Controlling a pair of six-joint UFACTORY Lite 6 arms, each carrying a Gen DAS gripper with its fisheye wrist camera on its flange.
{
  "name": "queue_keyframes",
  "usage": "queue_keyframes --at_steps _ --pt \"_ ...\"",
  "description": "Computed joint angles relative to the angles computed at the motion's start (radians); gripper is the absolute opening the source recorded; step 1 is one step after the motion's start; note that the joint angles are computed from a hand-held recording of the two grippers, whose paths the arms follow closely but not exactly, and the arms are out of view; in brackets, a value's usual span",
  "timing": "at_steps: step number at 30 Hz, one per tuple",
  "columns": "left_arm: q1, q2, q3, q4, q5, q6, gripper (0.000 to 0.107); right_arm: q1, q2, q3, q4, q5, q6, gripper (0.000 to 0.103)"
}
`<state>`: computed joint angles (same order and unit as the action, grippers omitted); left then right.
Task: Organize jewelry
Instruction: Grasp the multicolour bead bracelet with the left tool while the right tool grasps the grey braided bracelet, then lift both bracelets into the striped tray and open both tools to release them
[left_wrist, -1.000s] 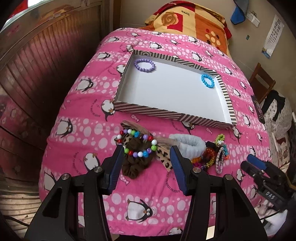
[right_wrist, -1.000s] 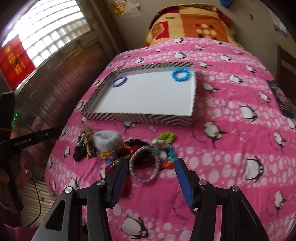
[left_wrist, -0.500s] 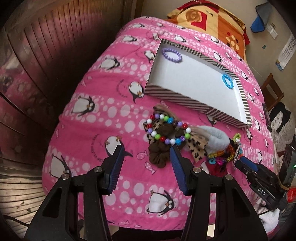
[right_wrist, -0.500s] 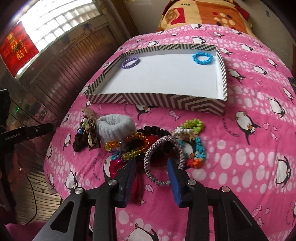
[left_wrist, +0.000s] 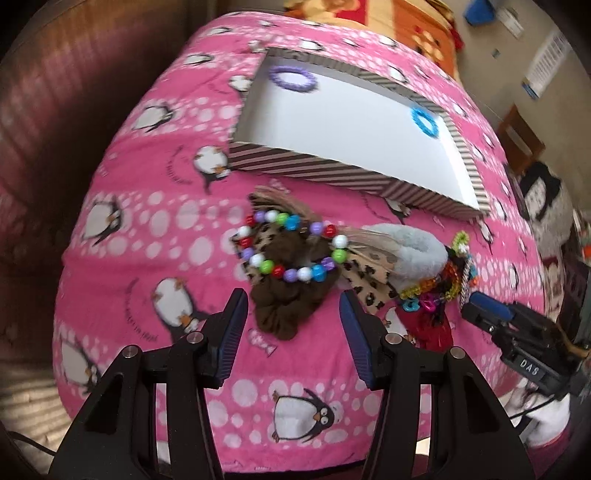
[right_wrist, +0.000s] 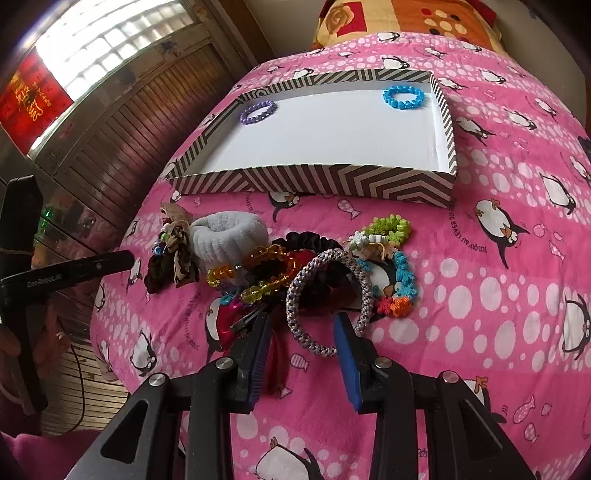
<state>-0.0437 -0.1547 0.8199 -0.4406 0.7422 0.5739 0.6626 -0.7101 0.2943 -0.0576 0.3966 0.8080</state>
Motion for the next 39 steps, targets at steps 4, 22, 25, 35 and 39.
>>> queue_keyframes --at_steps 4,22,25,35,39 --pt "-0.047 0.017 0.006 -0.019 -0.029 0.084 0.051 -0.014 -0.023 -0.01 0.022 0.013 -0.013 0.034" --pt "-0.099 0.195 0.104 -0.035 -0.041 0.216 0.007 -0.049 0.064 -0.025 0.182 -0.121 -0.164 0.012" --pt "-0.07 0.176 0.111 -0.052 -0.014 0.227 0.007 -0.032 -0.004 -0.026 0.096 -0.079 -0.081 0.008" --pt "0.055 0.084 0.22 -0.111 0.145 0.229 0.007 -0.098 -0.246 -0.004 0.121 0.105 -0.145 0.008" --pt "0.078 0.067 0.302 -0.131 0.184 0.191 0.007 -0.145 -0.267 0.01 0.205 0.113 -0.25 0.008"
